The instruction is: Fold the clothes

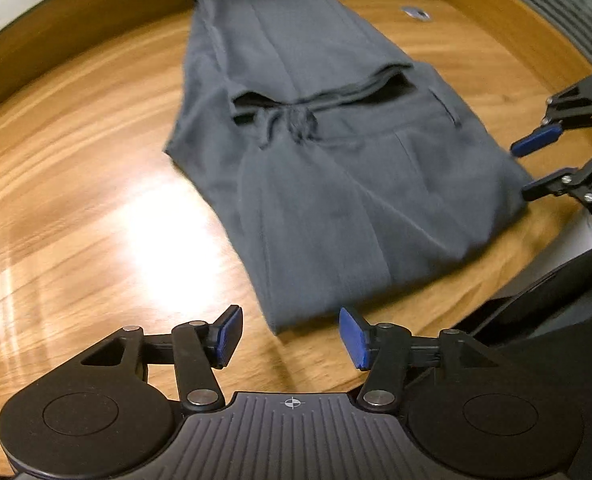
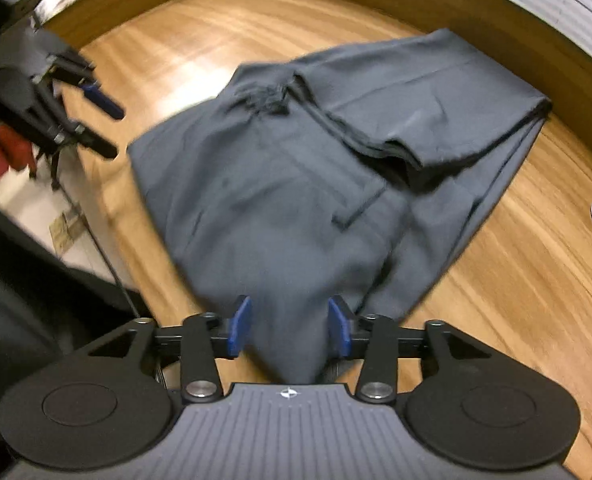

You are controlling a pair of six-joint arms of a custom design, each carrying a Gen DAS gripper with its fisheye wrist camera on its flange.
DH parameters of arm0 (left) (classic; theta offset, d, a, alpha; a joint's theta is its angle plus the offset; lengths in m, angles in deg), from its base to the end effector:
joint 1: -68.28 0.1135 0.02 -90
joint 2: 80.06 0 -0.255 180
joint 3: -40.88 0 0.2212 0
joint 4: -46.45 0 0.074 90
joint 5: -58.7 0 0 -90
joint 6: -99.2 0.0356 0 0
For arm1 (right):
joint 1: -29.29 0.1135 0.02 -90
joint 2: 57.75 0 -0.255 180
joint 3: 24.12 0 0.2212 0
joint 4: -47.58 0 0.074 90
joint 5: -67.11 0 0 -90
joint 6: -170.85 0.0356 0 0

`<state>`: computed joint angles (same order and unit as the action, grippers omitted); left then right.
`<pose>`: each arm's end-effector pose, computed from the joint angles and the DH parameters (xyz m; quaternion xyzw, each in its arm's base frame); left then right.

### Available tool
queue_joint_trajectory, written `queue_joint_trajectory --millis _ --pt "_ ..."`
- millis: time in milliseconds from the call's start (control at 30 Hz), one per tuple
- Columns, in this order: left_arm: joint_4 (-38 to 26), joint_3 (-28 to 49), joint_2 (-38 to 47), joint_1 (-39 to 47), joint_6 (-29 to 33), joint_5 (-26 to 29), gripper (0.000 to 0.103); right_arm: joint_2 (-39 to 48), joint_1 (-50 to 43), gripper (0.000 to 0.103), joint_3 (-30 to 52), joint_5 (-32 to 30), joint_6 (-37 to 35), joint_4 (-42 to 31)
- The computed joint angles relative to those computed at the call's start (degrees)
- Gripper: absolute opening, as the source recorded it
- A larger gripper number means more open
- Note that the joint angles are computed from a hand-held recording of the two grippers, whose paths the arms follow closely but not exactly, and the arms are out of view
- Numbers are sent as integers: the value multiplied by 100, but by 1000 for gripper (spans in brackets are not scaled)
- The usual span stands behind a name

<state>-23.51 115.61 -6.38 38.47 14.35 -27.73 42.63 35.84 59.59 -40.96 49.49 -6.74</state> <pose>0.1802 -0.1058 0.2601 0.3006 0.9355 -0.0690 0.1722 0.3097 0.0467 0.1989 -0.3409 0.9128 0.1162 0.1925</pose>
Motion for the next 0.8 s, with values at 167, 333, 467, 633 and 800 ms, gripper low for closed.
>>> queue_joint_trajectory --millis 167,333,467,633,800 --pt "422 -270 335 182 646 178 55 -163 101 53 -510 422 -207 157" --pt "709 -449 439 206 1342 303 25 -145 305 23 -827 793 34 498" --pt "569 -261 390 491 1571 646 14 -292 228 12 -805 722 499 436" --pt "-143 685 547 946 1687 1114 12 -712 36 10 -506 431 984 25" --pt "-848 2110 1195 1290 1662 1473 11 -835 -245 10 166 50 1368 -420"
